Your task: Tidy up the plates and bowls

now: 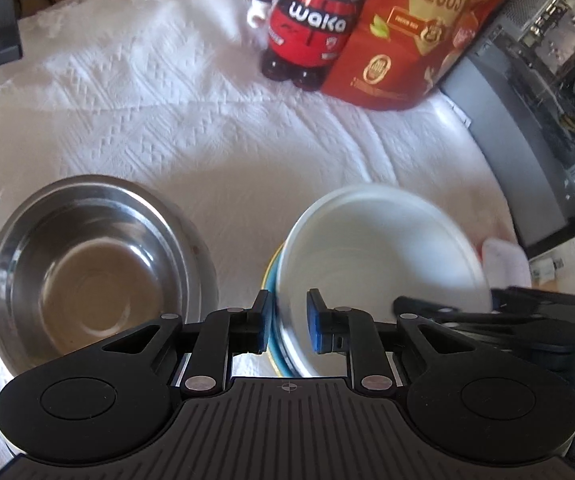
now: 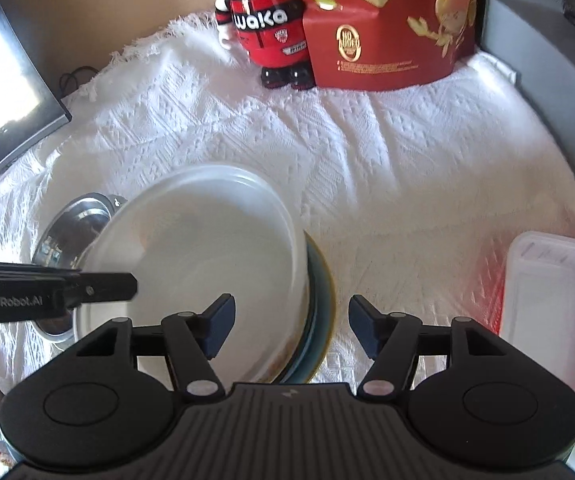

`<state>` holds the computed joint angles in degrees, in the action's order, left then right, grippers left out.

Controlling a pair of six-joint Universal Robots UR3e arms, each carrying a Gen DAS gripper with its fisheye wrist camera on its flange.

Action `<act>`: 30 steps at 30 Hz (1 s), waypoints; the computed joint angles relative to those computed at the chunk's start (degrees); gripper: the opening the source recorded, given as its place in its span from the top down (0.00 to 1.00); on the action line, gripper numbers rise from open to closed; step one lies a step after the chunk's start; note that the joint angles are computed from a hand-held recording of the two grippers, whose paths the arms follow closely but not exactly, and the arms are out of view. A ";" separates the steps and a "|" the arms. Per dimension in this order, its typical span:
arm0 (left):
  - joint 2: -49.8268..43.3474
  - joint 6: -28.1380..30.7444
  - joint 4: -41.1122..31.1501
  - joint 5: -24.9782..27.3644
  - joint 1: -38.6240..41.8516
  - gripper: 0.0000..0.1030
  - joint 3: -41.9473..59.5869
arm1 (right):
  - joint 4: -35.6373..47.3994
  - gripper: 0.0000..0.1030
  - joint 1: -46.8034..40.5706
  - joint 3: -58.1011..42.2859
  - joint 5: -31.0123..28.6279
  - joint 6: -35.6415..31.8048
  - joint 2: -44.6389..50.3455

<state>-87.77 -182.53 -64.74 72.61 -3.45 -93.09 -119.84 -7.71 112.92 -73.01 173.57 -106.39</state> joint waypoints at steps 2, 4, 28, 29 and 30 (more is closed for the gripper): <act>1.12 -0.89 0.52 0.31 -0.33 0.80 -0.16 | 0.71 0.38 -0.76 -0.52 1.05 -1.16 1.60; 2.27 -1.78 0.52 0.87 -0.40 0.80 -0.21 | 1.90 0.38 -1.83 -0.80 3.27 -2.51 2.23; 14.41 -9.75 -0.10 -4.46 5.05 0.80 -13.84 | 9.83 0.25 -3.27 -8.38 6.93 -14.37 7.40; 14.07 -10.28 0.15 -4.63 4.78 0.80 -13.97 | 10.00 0.25 -3.45 -8.21 7.05 -14.85 7.48; 13.70 -11.34 0.58 -4.51 4.26 0.80 -14.15 | 10.29 0.25 -3.70 -8.24 7.31 -15.45 7.71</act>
<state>-74.08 -193.86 -64.16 68.10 0.82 -107.24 -109.55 -11.41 104.68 -65.70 158.13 -98.68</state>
